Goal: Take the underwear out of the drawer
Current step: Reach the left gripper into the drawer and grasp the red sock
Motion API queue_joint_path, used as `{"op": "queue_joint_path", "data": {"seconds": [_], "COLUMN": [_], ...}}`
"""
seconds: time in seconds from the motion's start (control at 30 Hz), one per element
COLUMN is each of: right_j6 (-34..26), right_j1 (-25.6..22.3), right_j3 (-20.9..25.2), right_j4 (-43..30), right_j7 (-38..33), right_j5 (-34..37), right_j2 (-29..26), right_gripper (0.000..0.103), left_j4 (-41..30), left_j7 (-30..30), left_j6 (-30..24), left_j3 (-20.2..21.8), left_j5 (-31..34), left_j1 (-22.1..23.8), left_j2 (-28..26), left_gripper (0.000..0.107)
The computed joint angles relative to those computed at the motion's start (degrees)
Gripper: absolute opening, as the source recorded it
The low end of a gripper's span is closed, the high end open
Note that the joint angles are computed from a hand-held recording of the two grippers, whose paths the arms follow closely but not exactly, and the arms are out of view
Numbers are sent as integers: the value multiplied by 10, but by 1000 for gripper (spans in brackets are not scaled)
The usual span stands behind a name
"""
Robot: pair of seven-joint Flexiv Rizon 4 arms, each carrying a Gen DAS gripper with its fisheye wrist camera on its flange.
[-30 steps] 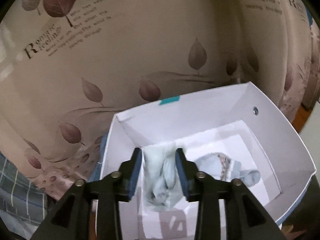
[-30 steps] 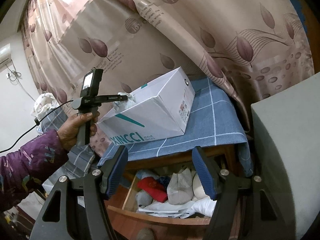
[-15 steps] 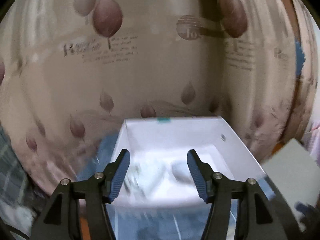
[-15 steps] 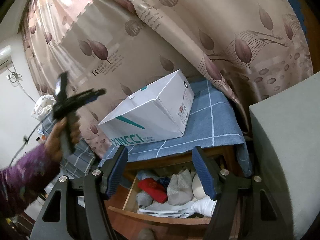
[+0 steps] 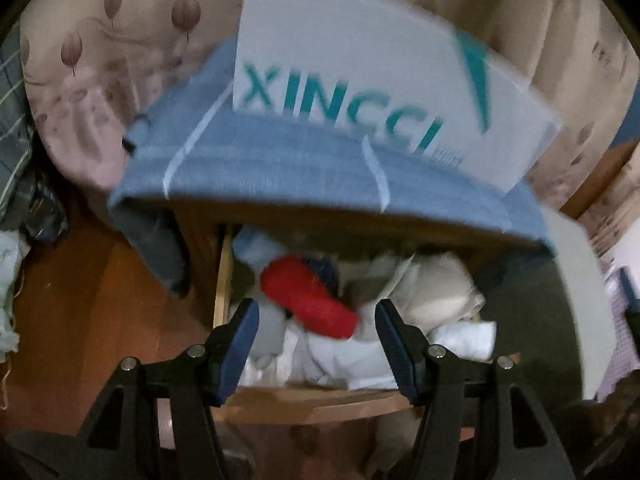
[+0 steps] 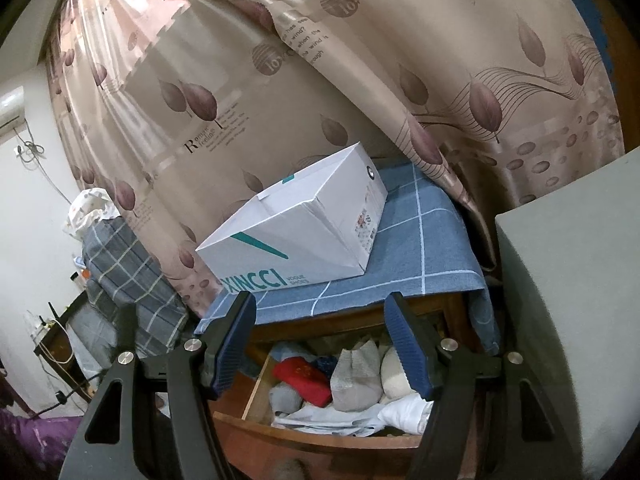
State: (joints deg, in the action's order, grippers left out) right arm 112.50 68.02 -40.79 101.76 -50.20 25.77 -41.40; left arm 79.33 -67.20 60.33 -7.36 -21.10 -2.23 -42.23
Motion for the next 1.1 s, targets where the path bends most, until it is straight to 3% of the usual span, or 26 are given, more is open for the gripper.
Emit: {"op": "queue_joint_path", "data": {"seconds": [0.17, 0.43, 0.67, 0.8, 1.1], "right_j6": [-5, -5, -4, 5, 36], "right_j1": [9, 9, -2, -16, -57], "right_j3": [-11, -11, 4, 23, 87], "right_j4": [3, 4, -2, -5, -17], "right_j7": [-2, 0, -4, -12, -57], "right_j5": [-3, -15, -22, -23, 3], "right_j2": [-2, -4, -2, 2, 16], "right_gripper": [65, 65, 65, 65, 66], "left_j4": [-41, -129, -119, -124, -171], "left_j7": [-48, -137, -216, -257, -341], "left_j6": [-48, -114, -66, -71, -78], "left_j3": [34, 48, 8, -2, 22], "left_j5": [32, 49, -4, -26, -6], "left_j1": [-23, -26, -6, -6, -28], "left_j2": [-36, -101, -125, -142, -177], "left_gripper": [62, 62, 62, 62, 62]}}
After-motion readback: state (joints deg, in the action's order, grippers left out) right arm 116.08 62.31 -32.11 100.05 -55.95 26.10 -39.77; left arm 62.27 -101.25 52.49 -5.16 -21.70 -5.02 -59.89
